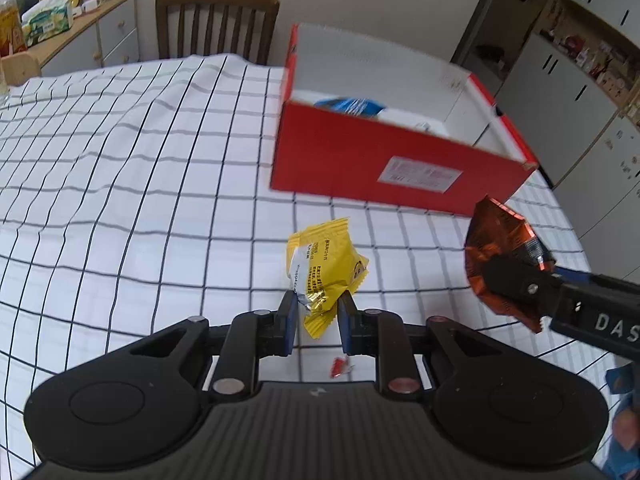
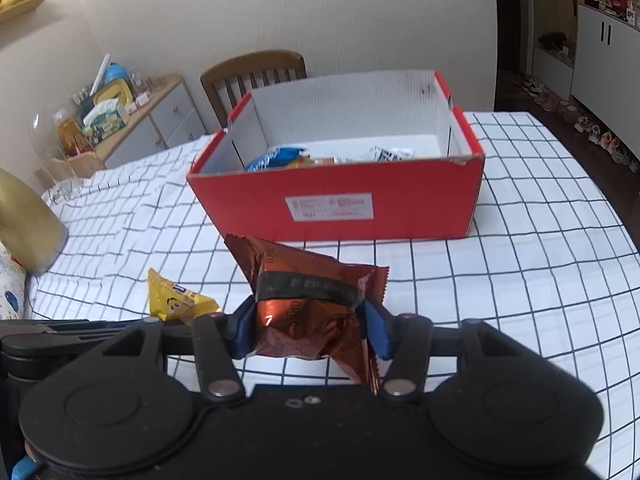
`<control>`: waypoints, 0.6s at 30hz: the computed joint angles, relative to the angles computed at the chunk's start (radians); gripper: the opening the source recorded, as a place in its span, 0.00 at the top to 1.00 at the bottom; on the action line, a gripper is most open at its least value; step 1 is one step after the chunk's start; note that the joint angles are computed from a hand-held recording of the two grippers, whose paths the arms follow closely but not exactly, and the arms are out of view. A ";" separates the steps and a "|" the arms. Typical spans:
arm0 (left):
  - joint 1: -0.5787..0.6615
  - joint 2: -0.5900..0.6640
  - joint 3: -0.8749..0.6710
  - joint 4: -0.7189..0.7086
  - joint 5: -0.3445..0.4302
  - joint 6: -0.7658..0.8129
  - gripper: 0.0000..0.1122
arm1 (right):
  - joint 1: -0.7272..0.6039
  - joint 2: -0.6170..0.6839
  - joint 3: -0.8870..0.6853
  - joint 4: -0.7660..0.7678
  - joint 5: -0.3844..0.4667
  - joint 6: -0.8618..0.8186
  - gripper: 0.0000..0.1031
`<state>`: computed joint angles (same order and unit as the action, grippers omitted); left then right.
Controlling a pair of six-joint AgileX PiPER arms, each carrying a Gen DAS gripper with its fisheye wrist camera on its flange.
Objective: Organize snacks
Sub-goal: 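Lift and carry the yellow and brown packets over the red box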
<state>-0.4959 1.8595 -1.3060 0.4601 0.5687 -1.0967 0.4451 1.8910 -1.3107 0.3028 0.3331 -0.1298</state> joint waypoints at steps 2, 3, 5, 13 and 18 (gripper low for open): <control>-0.006 -0.009 -0.013 0.001 0.006 0.003 0.82 | -0.010 -0.015 0.005 0.042 0.007 -0.033 0.48; -0.010 -0.013 -0.020 0.004 0.010 0.002 0.82 | -0.014 -0.022 0.008 0.060 0.011 -0.048 0.48; -0.016 -0.021 -0.036 0.000 0.020 0.008 0.82 | -0.020 -0.037 0.012 0.072 0.016 -0.057 0.48; -0.040 -0.034 -0.109 0.014 0.069 0.022 0.82 | -0.036 -0.094 0.023 0.118 0.030 -0.105 0.48; -0.046 -0.024 -0.177 0.022 0.103 0.046 0.82 | -0.043 -0.111 0.003 0.109 0.037 -0.104 0.48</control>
